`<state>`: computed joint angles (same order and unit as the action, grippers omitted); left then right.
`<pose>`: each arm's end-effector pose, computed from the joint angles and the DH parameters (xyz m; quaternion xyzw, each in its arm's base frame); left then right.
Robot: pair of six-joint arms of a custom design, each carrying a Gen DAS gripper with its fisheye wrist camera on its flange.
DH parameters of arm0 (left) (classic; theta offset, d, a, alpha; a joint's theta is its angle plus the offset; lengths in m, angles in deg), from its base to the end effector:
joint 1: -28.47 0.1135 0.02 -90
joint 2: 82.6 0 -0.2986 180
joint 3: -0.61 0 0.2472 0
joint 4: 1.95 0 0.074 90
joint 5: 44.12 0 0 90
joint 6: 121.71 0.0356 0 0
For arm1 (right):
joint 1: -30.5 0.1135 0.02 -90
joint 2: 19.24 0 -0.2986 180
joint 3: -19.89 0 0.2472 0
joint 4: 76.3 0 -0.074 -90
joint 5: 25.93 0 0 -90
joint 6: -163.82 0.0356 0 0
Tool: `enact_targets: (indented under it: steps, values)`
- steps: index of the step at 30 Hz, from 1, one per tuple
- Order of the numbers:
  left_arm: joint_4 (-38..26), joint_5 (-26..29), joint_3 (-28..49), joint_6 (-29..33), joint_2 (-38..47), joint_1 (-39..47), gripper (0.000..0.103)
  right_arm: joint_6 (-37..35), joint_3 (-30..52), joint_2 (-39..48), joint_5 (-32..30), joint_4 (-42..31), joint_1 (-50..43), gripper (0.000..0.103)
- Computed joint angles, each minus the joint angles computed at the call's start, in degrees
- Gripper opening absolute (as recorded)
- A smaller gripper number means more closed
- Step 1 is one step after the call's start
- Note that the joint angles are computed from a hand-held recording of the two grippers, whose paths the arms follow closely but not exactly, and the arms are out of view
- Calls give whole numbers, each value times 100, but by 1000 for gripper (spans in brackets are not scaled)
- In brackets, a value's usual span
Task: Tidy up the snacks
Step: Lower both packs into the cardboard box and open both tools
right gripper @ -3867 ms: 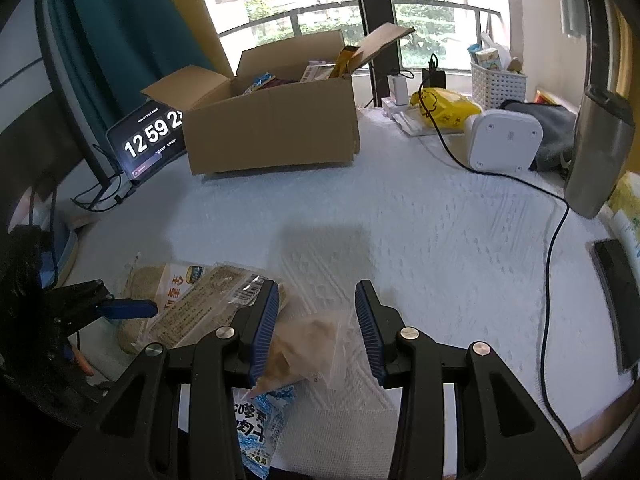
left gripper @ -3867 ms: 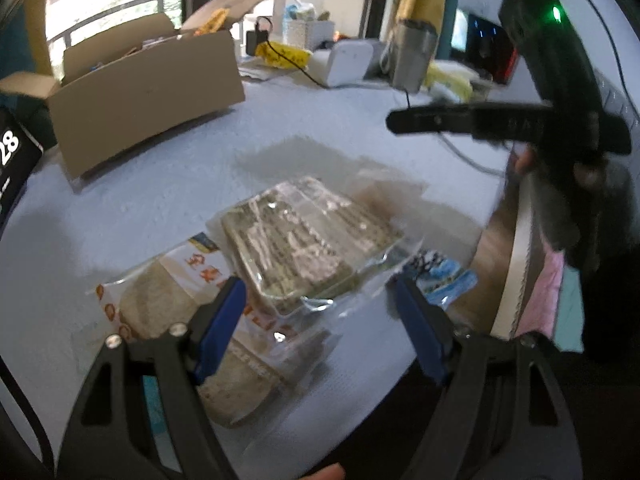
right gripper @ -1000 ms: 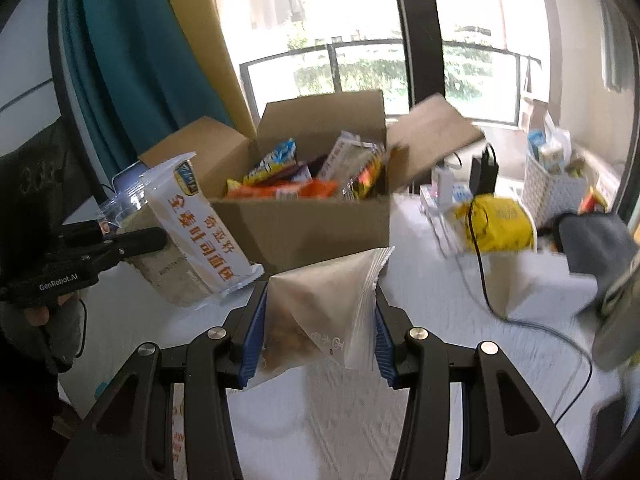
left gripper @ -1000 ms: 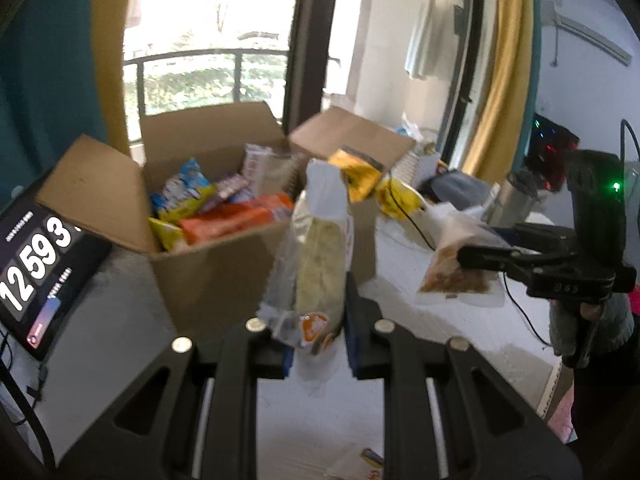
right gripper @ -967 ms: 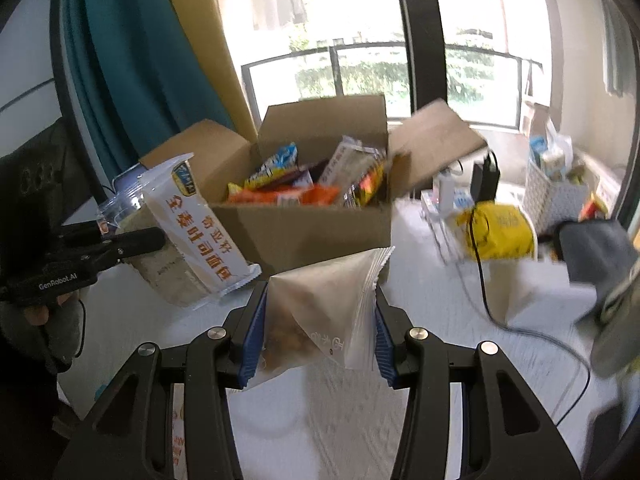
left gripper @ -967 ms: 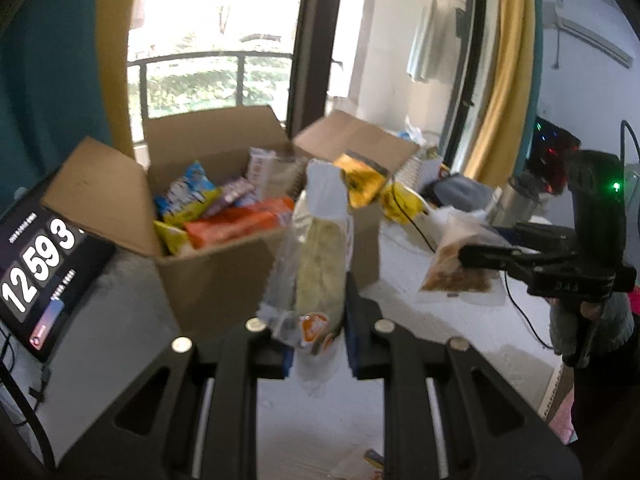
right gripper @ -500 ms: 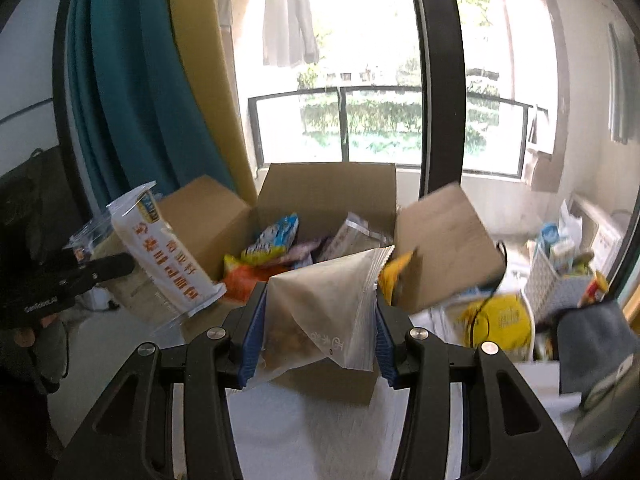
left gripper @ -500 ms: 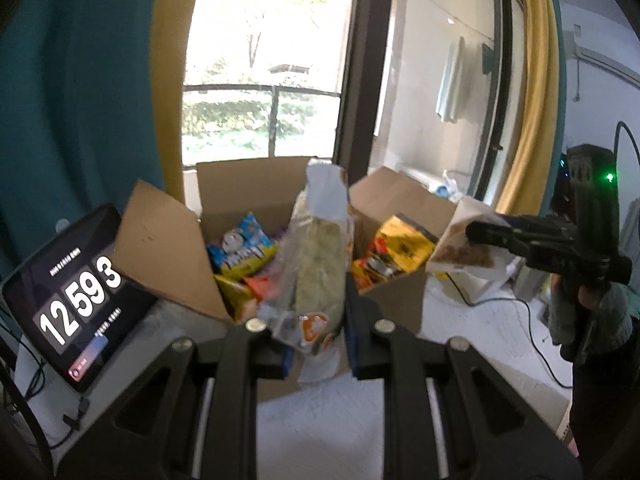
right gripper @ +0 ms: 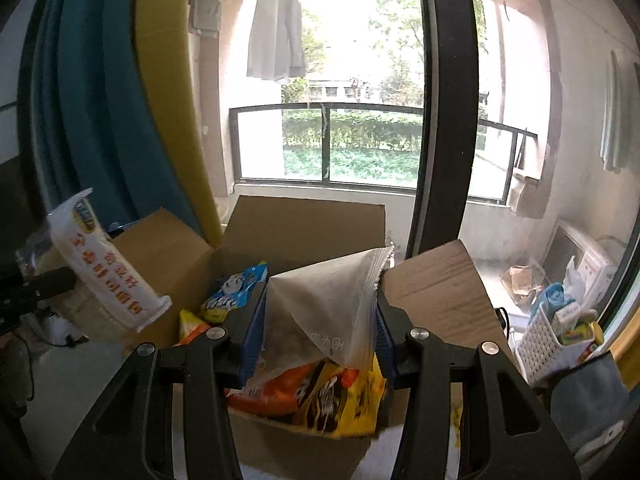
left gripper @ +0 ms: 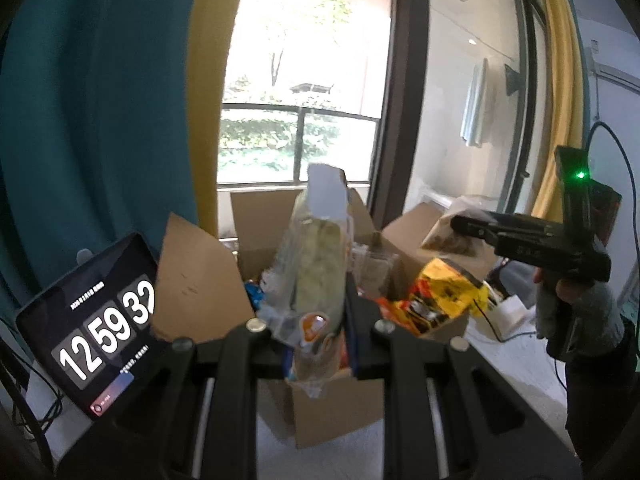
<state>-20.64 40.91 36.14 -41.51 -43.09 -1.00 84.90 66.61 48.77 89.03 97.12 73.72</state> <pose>0.1210 -0.0648 0.2441 0.1183 0.8234 -0.1521 0.5337 0.1797 0.1482 0.2509 -0.1244 0.8345 0.0652 0.5328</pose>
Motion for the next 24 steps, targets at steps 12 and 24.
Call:
enact_targets:
  steps: [12, 24]
  values:
    - [1126, 214, 95, 101, 1190, 544, 20, -390, 317, 967, -533, 749, -754, 84]
    - [1642, -63, 382, -100, 2177, 370, 20, -493, 10, 423, -748, 462, -790, 84]
